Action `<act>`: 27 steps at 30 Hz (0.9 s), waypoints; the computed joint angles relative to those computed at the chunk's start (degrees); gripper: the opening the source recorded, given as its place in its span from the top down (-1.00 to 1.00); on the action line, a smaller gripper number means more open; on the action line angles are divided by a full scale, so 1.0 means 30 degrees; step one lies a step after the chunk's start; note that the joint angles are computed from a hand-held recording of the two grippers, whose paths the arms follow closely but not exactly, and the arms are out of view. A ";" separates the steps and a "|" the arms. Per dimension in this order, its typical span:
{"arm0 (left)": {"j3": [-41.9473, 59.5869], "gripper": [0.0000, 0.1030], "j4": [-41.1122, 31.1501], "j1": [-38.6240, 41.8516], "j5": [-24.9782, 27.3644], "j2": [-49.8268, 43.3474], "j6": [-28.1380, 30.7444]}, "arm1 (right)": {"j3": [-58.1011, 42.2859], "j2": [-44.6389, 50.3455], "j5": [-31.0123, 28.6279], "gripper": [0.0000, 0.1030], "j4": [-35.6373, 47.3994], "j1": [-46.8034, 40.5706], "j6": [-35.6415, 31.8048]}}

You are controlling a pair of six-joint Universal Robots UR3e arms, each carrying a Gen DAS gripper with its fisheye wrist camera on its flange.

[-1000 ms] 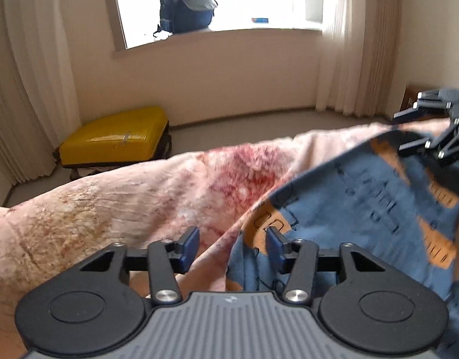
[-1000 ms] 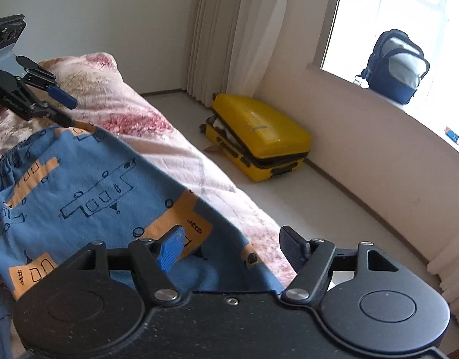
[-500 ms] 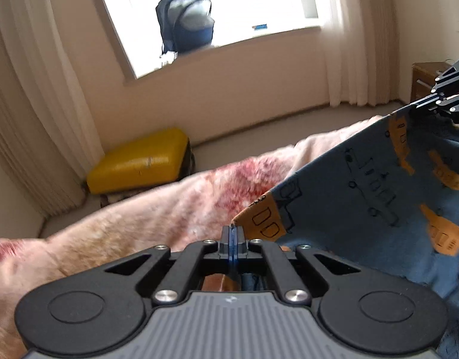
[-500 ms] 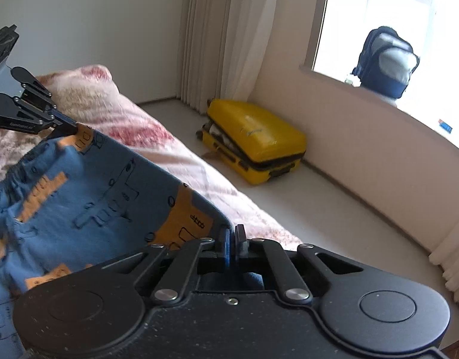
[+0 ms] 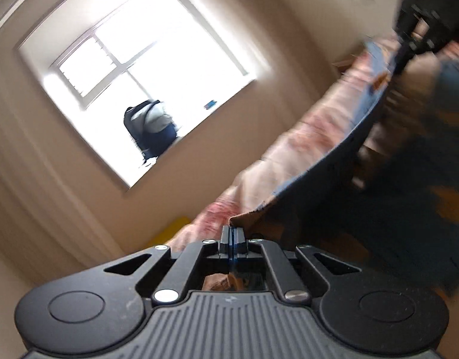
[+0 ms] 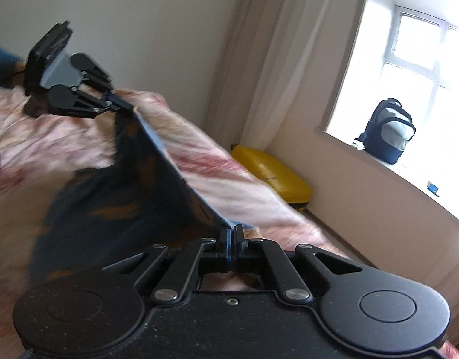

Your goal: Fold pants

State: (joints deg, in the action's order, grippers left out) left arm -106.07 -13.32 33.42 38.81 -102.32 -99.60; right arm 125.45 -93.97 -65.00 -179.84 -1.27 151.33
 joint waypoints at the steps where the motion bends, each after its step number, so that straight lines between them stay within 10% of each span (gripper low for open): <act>1: -0.1102 0.99 -0.0167 0.0331 -0.0177 0.0630 0.1080 | 0.0966 -0.1090 -0.0043 1.00 0.0543 0.0117 -0.0242; 7: -0.5625 1.00 0.0282 0.1481 0.0072 0.1652 0.6425 | 0.4482 -0.3411 -0.2366 1.00 0.1226 0.2733 -0.0752; 17: -0.6296 1.00 0.3454 0.1296 0.0114 -0.0257 0.7279 | 0.5745 -0.1504 -0.4255 1.00 -0.1720 0.4867 0.0311; 27: -0.8574 1.00 0.2054 0.2797 -0.0003 0.0894 1.2629 | 0.6125 -0.2068 -0.4675 1.00 -0.1088 0.5823 -0.1498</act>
State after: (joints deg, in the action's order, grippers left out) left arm -131.79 -7.16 41.81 38.80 -99.64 -61.71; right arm 143.82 -100.17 -79.02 -183.10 16.20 146.84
